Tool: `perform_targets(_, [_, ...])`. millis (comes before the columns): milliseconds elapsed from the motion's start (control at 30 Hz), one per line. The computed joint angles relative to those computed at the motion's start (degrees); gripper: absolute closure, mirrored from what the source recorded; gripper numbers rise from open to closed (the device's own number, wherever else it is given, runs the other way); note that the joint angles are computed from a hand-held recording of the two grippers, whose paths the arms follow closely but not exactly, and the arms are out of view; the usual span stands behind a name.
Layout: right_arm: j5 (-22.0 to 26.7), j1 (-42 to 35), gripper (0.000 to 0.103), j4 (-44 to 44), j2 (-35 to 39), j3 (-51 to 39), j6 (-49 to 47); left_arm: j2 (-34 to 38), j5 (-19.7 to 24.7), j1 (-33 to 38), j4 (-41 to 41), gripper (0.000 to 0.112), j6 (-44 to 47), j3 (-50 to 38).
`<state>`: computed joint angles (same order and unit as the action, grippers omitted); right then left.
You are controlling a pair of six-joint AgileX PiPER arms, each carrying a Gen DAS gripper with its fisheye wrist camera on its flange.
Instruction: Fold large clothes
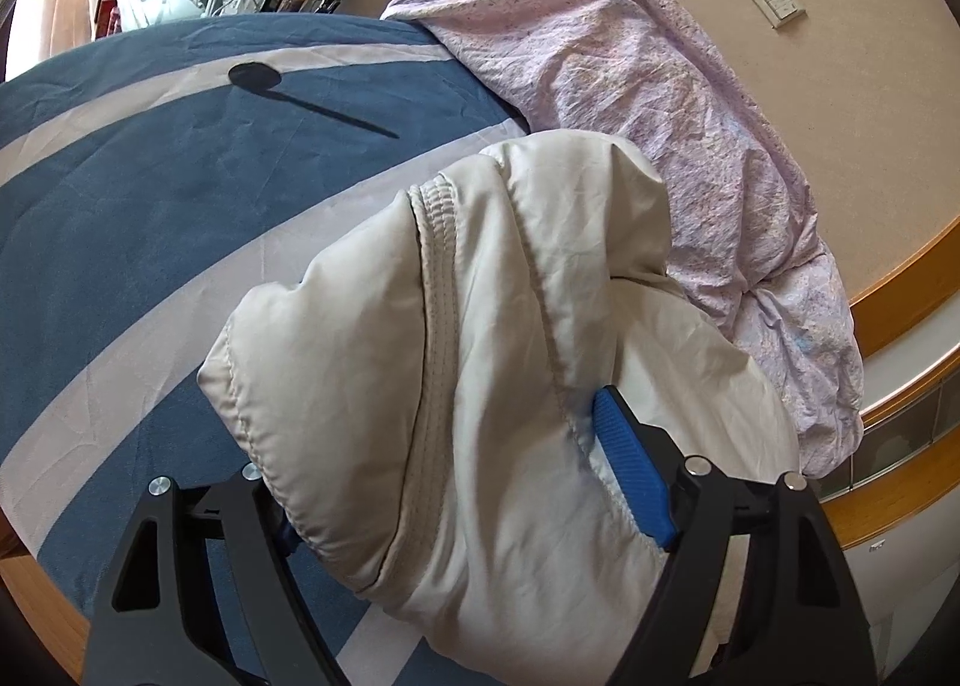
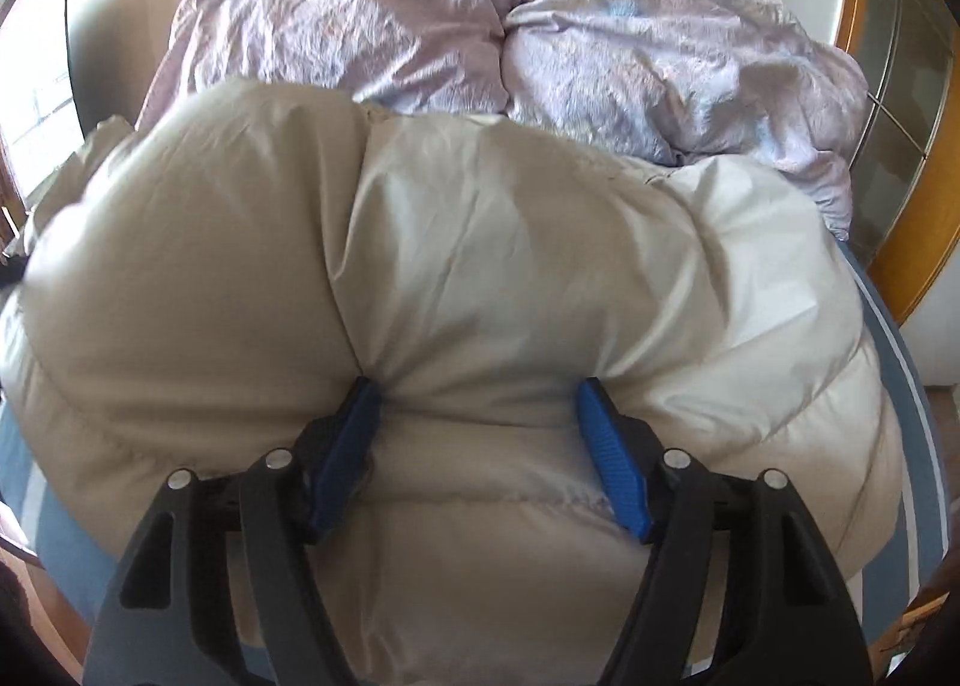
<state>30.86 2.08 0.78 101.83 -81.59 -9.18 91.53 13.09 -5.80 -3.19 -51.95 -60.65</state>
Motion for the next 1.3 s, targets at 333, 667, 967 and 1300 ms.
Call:
perform_targets(333, [-0.54, -0.94, 0.033, 3.14, 1.44, 0.27, -2.69, -0.71, -2.47, -0.21, -2.19, 0.073, 3.17, -0.83])
perform_targets(667, [0.83, -1.94, 0.032, 5.46, 2.91, -1.5, -4.52, -4.28, -7.19, -2.74, -10.2, 0.087, 14.65, -1.27])
perform_targets(967, [2.14, -2.82, 0.032, 7.95, 3.93, -2.92, -5.82, -5.42, -8.07, -7.54, -30.28, 0.087, 37.99, -6.82])
perform_targets(1300, [3.39, -3.92, 0.032, 10.63, 5.12, -4.46, -6.82, -0.5, -6.51, -15.34, -46.43, 0.087, 57.36, -18.09])
